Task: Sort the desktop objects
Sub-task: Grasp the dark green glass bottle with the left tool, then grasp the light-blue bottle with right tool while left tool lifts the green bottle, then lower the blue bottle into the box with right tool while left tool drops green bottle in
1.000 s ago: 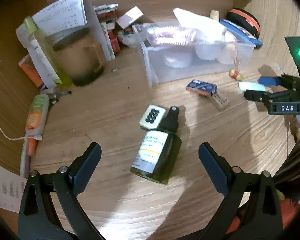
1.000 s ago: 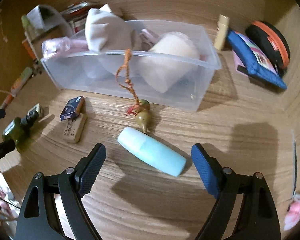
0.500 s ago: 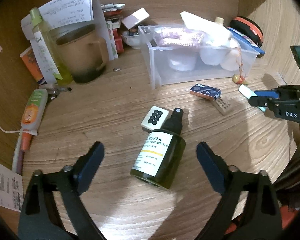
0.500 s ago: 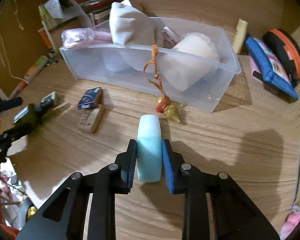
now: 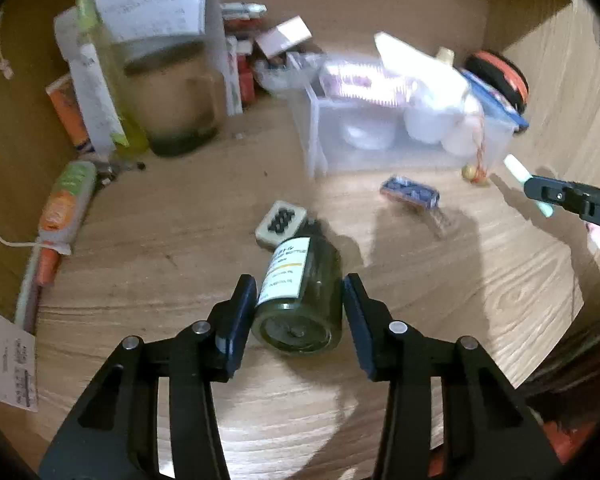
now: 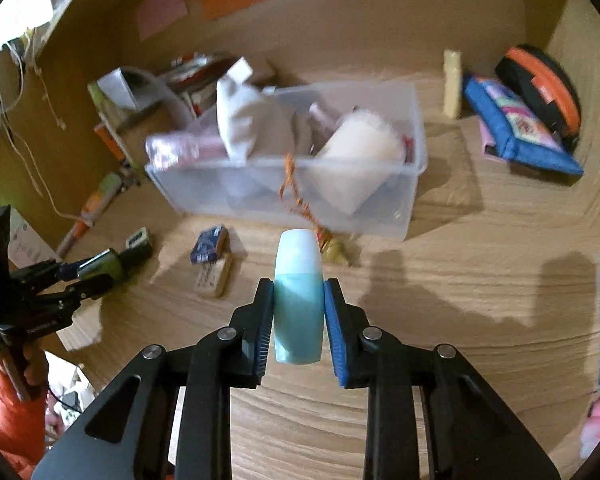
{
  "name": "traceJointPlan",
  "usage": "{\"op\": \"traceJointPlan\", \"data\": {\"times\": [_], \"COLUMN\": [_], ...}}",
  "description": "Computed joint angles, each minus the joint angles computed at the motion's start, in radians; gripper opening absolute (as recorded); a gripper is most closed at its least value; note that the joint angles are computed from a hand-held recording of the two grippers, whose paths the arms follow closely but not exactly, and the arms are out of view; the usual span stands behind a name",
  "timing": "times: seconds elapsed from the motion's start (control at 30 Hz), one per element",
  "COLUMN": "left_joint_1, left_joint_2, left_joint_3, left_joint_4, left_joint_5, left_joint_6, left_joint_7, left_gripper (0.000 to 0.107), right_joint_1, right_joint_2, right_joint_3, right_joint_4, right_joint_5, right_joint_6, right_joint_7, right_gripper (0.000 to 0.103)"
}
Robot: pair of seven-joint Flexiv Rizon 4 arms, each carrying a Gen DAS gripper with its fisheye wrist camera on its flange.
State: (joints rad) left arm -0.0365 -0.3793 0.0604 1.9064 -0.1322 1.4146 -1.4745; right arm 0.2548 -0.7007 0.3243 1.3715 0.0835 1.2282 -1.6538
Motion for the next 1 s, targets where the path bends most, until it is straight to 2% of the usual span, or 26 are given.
{"op": "traceJointPlan", "data": {"times": [0.13, 0.3, 0.37, 0.5, 0.77, 0.93, 1.0], "left_joint_1": [0.019, 0.011, 0.029, 0.031, 0.093, 0.105, 0.093], "left_joint_2": [0.015, 0.017, 0.019, 0.017, 0.017, 0.001, -0.014], "left_joint_3": [-0.03, -0.034, -0.065, -0.079, -0.209, -0.257, -0.251], "left_joint_4": [0.012, 0.001, 0.001, -0.015, -0.045, -0.094, -0.126], "left_joint_5": [-0.029, -0.041, -0.065, -0.085, -0.184, -0.23, -0.233], "left_joint_6": [0.046, 0.068, 0.082, 0.095, 0.133, 0.141, 0.144], "left_joint_7": [0.02, 0.025, 0.046, 0.068, 0.197, 0.259, 0.272], "left_gripper": [0.042, 0.042, 0.041, 0.041, 0.041, 0.041, 0.041], "right_joint_1": [-0.015, -0.02, -0.026, -0.025, -0.031, -0.029, -0.027], "right_joint_2": [0.012, 0.018, 0.019, 0.018, 0.003, -0.015, -0.024], "right_joint_3": [0.012, 0.021, 0.028, 0.029, 0.04, 0.039, 0.038], "right_joint_4": [0.001, -0.006, -0.013, -0.024, -0.065, -0.107, -0.125], "right_joint_5": [0.011, 0.016, 0.023, 0.029, 0.039, 0.036, 0.035], "right_joint_6": [0.02, 0.04, 0.042, 0.053, 0.065, 0.062, 0.059], "right_joint_7": [-0.015, -0.024, -0.029, -0.03, -0.042, -0.047, -0.05], "right_gripper": [0.023, 0.023, 0.023, 0.023, 0.023, 0.023, 0.023]}}
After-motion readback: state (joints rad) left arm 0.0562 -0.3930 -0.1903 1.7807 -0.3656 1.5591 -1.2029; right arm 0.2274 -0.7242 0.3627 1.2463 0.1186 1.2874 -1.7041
